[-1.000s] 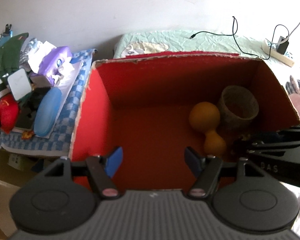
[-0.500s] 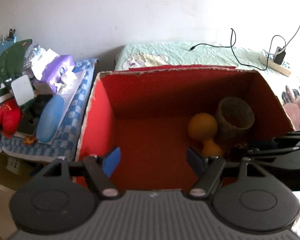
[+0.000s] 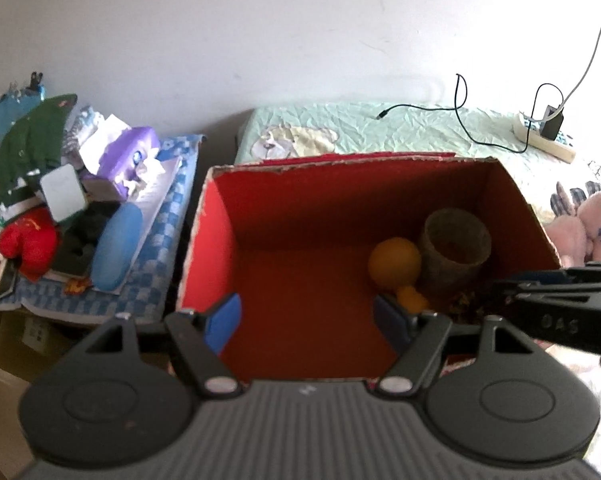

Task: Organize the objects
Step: 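Move the right tool to the beige strap and close on it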

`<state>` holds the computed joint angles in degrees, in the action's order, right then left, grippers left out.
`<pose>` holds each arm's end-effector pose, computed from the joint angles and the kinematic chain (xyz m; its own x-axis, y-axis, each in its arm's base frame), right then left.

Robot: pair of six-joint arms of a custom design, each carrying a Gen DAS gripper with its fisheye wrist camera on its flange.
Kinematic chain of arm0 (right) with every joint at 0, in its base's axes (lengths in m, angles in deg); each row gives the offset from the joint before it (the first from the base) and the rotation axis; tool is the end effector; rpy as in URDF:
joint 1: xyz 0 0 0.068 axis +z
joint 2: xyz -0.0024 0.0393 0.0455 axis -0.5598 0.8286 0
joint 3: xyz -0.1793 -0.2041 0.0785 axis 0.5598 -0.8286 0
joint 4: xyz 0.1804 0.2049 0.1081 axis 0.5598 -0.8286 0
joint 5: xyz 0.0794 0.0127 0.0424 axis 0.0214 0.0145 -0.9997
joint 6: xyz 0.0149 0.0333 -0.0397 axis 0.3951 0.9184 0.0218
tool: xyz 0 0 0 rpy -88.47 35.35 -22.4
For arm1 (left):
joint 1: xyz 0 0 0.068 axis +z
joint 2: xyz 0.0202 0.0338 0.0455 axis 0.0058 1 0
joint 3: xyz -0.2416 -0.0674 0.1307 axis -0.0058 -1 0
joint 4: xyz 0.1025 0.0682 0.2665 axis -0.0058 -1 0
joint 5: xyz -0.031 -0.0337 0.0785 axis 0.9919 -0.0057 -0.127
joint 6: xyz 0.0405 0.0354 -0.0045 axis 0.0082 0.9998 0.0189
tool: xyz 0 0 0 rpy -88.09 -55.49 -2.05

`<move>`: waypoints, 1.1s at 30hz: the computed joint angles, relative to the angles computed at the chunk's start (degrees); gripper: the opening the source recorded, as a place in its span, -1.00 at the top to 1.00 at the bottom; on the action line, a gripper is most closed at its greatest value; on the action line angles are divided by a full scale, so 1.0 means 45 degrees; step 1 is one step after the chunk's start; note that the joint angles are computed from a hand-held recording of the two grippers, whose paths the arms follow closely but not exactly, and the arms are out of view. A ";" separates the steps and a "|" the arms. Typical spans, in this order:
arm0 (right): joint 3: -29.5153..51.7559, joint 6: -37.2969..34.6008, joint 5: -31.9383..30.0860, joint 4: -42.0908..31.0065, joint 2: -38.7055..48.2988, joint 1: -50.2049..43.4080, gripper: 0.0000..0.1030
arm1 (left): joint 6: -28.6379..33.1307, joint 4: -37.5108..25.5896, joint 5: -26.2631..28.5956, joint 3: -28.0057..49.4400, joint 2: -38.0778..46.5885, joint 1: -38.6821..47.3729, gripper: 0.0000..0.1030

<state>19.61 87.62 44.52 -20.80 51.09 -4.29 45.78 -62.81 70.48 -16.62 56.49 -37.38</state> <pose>0.2350 0.1260 0.2372 -0.7667 0.1886 -0.6137 0.0641 0.9736 0.2191 0.2798 -0.2021 0.2802 -0.7319 0.2149 -0.6466 0.2262 0.9718 0.0669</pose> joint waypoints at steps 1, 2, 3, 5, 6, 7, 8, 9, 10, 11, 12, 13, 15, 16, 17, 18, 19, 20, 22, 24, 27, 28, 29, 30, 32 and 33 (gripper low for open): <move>-0.0057 0.0029 -0.0058 0.0022 -0.0136 -0.0011 0.36 | -0.0040 -0.0076 -0.0103 -0.0022 -0.0068 -0.0058 -0.48; -0.0161 0.0081 -0.0128 0.0049 -0.0318 -0.0010 0.36 | -0.0081 -0.0119 -0.0148 -0.0065 -0.0157 -0.0089 -0.48; -0.0254 0.0104 -0.0256 0.0083 -0.0516 -0.0043 0.36 | -0.0113 -0.0170 -0.0146 -0.0119 -0.0273 -0.0092 -0.48; -0.0514 0.0106 -0.0568 0.0241 -0.0953 -0.0101 0.36 | -0.0159 -0.0238 -0.0153 -0.0267 -0.0579 -0.0118 -0.48; -0.0621 0.0084 -0.0676 0.0260 -0.1170 -0.0098 0.36 | -0.0154 -0.0270 -0.0189 -0.0378 -0.0809 -0.0159 -0.48; -0.0768 0.0049 -0.0805 0.0282 -0.1463 -0.0073 0.36 | -0.0127 -0.0316 -0.0245 -0.0460 -0.1002 -0.0201 -0.48; -0.0929 -0.0068 -0.1028 0.0367 -0.1733 -0.0143 0.36 | -0.0084 -0.0349 -0.0318 -0.0581 -0.1238 -0.0265 -0.48; -0.1072 -0.0167 -0.1258 0.0455 -0.1995 -0.0179 0.36 | -0.0034 -0.0380 -0.0370 -0.0730 -0.1496 -0.0346 -0.48; -0.1253 -0.0265 -0.1522 0.0535 -0.2317 -0.0216 0.36 | -0.0006 -0.0442 -0.0378 -0.0877 -0.1751 -0.0431 -0.48; -0.1400 -0.0351 -0.1814 0.0552 -0.2626 -0.0256 0.36 | 0.0007 -0.0524 -0.0309 -0.1024 -0.1998 -0.0502 -0.48; -0.1587 -0.0381 -0.2184 0.0549 -0.3010 -0.0284 0.36 | 0.0016 -0.0618 -0.0141 -0.1183 -0.2255 -0.0548 -0.48; -0.1807 -0.0439 -0.2758 0.0634 -0.3382 -0.0421 0.36 | 0.0024 -0.0698 0.0073 -0.1370 -0.2521 -0.0589 -0.48; -0.2187 -0.0598 -0.3881 0.0687 -0.4069 -0.0700 0.36 | 0.0178 -0.0817 0.0704 -0.1819 -0.3076 -0.0664 -0.48; -0.2352 -0.0714 -0.4378 0.0663 -0.4340 -0.0828 0.36 | 0.0252 -0.0861 0.1010 -0.2060 -0.3334 -0.0704 -0.48; -0.2509 -0.0780 -0.4720 0.0604 -0.4576 -0.0881 0.36 | 0.0226 -0.0907 0.1143 -0.2293 -0.3548 -0.0851 -0.48; -0.2674 -0.0836 -0.4939 0.0535 -0.4768 -0.0888 0.36 | 0.0233 -0.0929 0.1221 -0.2537 -0.3735 -0.1003 -0.48; -0.2837 -0.0921 -0.5142 0.0465 -0.4876 -0.0902 0.36 | 0.0205 -0.0918 0.1266 -0.2791 -0.3891 -0.1181 -0.47; -0.2984 -0.0973 -0.5269 0.0396 -0.4902 -0.0876 0.36 | 0.0076 -0.0896 0.1364 -0.2949 -0.3945 -0.1319 -0.43; -0.3339 -0.0994 -0.5561 0.0338 -0.4848 -0.0927 0.36 | -0.0163 -0.0748 0.2488 -0.3405 -0.4177 -0.1317 -0.39; -0.3696 -0.0831 -0.5863 0.0418 -0.4593 -0.1043 0.36 | -0.0354 -0.0405 0.3462 -0.3852 -0.4355 -0.1391 -0.39; -0.4237 -0.0546 -0.6492 0.0685 -0.4138 -0.1508 0.36 | -0.0756 0.0031 0.3710 -0.4275 -0.4197 -0.2057 -0.40; -0.4405 -0.0347 -0.6841 0.0893 -0.3966 -0.1679 0.36 | -0.0934 0.0166 0.3609 -0.4321 -0.4012 -0.2316 -0.40; -0.4519 -0.0220 -0.7244 0.1076 -0.3787 -0.1881 0.36 | -0.1107 0.0261 0.3572 -0.4339 -0.3761 -0.2513 -0.39; -0.4647 -0.0111 -0.7591 0.1276 -0.3626 -0.2027 0.36 | -0.1236 0.0341 0.3633 -0.4321 -0.3502 -0.2617 -0.39; -0.4936 0.0157 -0.7814 0.1601 -0.3553 -0.2123 0.35 | -0.1446 0.0557 0.3946 -0.4378 -0.3075 -0.2745 -0.39; -0.5030 0.0261 -0.7830 0.1796 -0.3412 -0.2121 0.35 | -0.1550 0.0627 0.3947 -0.4337 -0.2810 -0.2800 -0.39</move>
<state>-3.02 88.79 9.28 -12.72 35.73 -13.84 38.80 -59.99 88.24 -36.14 43.84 -49.98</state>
